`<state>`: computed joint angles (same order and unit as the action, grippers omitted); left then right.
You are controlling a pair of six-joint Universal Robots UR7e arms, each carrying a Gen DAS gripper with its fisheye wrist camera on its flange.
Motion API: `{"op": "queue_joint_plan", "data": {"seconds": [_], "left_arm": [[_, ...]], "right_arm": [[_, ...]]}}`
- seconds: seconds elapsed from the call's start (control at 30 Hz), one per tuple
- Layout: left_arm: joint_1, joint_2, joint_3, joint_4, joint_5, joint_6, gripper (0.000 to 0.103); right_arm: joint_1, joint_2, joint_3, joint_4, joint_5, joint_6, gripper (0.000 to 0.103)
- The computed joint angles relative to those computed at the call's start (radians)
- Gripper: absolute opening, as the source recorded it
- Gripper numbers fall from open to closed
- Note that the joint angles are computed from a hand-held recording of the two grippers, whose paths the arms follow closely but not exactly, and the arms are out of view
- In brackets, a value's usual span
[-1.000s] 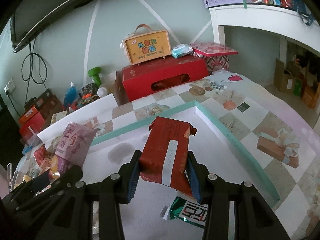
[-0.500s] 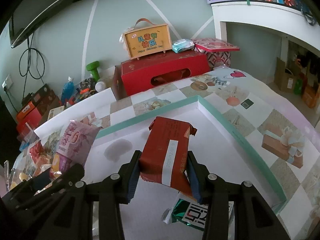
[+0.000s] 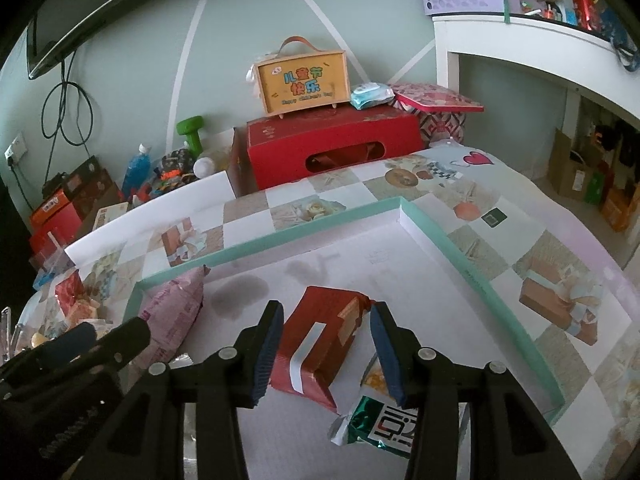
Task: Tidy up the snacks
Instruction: 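Withdraw both open tools from the tray back to the snack pile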
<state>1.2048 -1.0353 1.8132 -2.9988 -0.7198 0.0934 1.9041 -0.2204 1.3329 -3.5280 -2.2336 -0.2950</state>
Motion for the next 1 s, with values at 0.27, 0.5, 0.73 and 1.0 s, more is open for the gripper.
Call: {"op": "queue_joint_plan", "data": {"seconds": [0.27,0.5,0.73,1.0], "left_arm": [[-0.012,0.02,-0.005,-0.038,0.145,-0.012,0.096],[0.006,0.012,-0.013,0.018,0.176,-0.095,0.097],[0.013,0.007,-0.014,0.043,0.176,-0.13,0.097],[0.011,0.007,-0.016,0.06,0.174,-0.13,0.097]], "right_arm": [[0.001,0.009,-0.017,-0.023,-0.053,0.017,0.094],[-0.002,0.007,-0.018,-0.012,-0.08,0.043,0.103],[0.002,0.012,-0.024,-0.012,-0.098,0.034,0.103],[0.003,0.01,-0.025,0.001,-0.109,0.038,0.103]]}}
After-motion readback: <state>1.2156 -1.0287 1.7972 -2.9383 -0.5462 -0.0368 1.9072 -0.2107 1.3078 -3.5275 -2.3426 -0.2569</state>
